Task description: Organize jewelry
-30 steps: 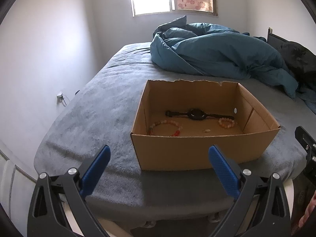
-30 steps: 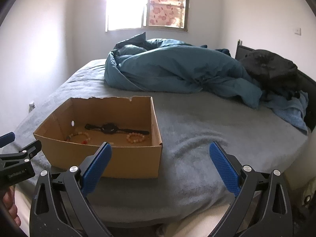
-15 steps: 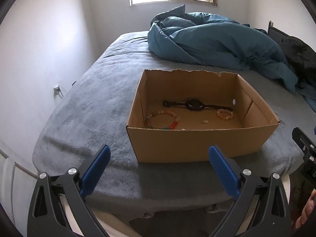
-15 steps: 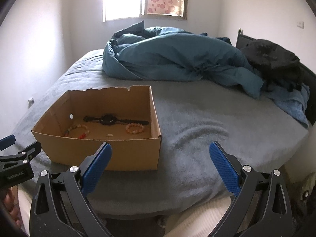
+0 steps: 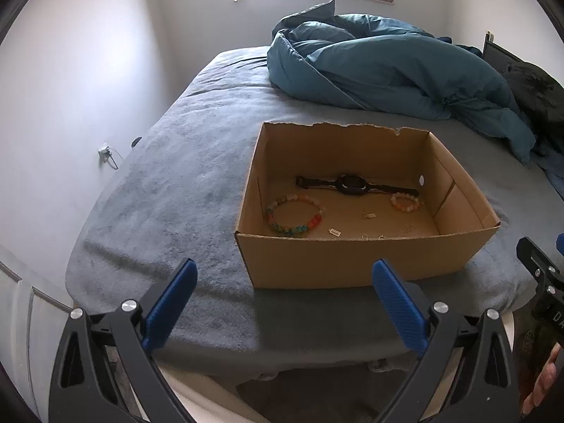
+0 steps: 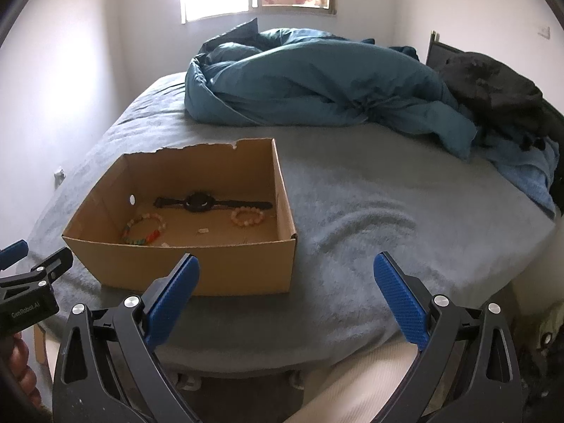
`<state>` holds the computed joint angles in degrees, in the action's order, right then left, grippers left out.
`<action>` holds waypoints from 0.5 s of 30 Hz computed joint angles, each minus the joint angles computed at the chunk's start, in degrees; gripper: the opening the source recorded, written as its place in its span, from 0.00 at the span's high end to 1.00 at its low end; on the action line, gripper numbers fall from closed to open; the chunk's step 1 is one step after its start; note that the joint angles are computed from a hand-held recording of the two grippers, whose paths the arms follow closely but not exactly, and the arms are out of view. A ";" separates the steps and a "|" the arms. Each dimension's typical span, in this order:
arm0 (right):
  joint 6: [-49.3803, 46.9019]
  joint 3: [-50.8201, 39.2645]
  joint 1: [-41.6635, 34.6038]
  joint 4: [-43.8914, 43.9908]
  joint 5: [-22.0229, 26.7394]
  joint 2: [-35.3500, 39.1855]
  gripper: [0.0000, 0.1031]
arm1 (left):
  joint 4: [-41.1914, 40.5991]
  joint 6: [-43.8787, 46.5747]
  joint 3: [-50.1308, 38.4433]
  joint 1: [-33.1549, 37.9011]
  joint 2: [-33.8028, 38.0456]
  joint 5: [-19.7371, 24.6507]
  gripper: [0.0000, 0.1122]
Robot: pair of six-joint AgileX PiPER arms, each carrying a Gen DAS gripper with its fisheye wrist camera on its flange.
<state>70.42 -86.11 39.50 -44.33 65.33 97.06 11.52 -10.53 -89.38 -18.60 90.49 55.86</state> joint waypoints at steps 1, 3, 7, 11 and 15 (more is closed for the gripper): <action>-0.29 -0.36 -0.14 0.27 0.04 0.20 0.08 | 0.16 -0.23 -0.04 -0.05 0.02 0.02 0.13; -0.89 -0.89 -0.29 0.82 0.19 0.48 0.08 | 0.45 -0.48 0.01 -0.05 -0.05 -0.01 0.13; -1.62 -1.46 -0.40 1.48 0.57 0.89 0.08 | 1.03 -1.10 0.03 -0.19 0.01 0.18 0.13; -2.53 -1.94 -0.62 2.29 0.82 1.44 0.08 | 0.93 -1.04 -0.12 0.09 0.16 0.31 0.13; -2.95 -2.19 -0.64 2.69 1.08 1.83 0.08 | 1.04 -0.94 -0.14 0.26 0.44 0.36 0.13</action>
<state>67.47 -88.30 38.86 -41.65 66.41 98.89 12.56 -11.47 -89.53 -18.34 90.93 56.22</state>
